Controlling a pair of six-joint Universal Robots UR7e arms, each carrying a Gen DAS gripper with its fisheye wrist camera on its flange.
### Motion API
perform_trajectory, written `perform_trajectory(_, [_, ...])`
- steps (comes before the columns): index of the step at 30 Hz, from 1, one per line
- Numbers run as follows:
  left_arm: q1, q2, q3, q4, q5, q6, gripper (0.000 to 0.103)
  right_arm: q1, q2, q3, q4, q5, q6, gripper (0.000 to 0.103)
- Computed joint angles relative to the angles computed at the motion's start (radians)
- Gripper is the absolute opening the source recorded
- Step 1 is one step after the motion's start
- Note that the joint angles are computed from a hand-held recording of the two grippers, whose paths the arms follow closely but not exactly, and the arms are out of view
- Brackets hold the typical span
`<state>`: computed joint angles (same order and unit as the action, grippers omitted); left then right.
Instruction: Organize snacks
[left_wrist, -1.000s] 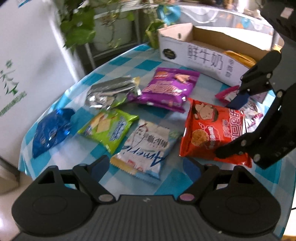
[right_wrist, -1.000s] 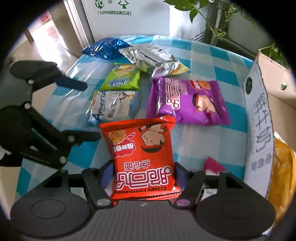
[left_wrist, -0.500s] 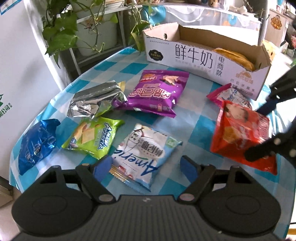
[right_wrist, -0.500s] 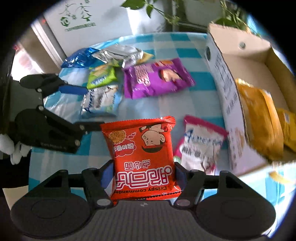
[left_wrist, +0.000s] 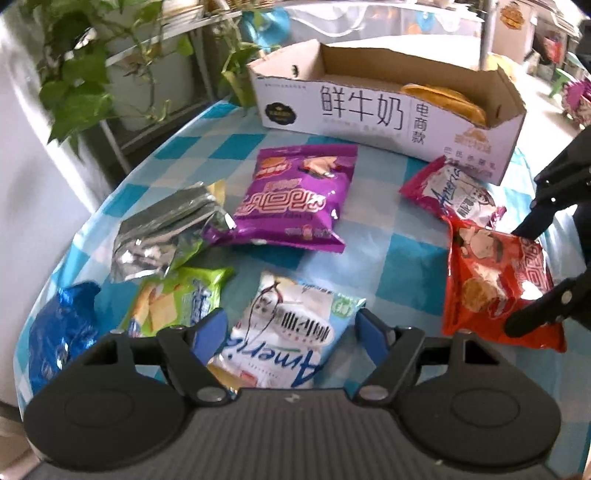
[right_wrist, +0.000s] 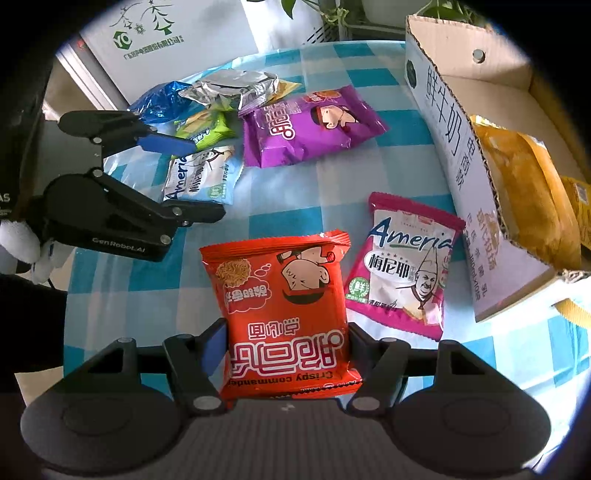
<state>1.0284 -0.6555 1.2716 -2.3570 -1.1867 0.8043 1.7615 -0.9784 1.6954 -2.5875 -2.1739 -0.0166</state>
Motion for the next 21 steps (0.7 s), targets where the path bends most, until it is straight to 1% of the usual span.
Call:
perform_trajectory(3, [0.003,0.011,-0.023,0.028,-0.014,0.009,0.076,-0.006,0.005,-0.006,0.002,0.006,-0.002,0.073])
perform_trajectory(6, [0.010,0.022,-0.059,0.083,-0.025,-0.031,0.076,-0.007,0.011,-0.009,-0.001,0.007,-0.001,0.074])
perform_trajectory(9, [0.014,0.022,-0.072,0.119,-0.034,-0.067,0.076,-0.008,0.013,-0.008,-0.012,0.008,-0.007,0.076])
perform_trajectory(14, [0.011,0.002,-0.029,0.078,-0.030,-0.099,0.075,-0.007,0.025,-0.017,-0.025,-0.004,-0.011,0.079])
perform_trajectory(18, [0.007,-0.019,0.020,0.023,-0.023,-0.138,0.069,-0.007,0.037,-0.028,-0.027,-0.011,-0.028,0.083])
perform_trajectory(21, [-0.004,-0.033,0.057,-0.018,0.001,-0.177,0.064,-0.005,0.044,-0.032,-0.029,-0.019,-0.044,0.085])
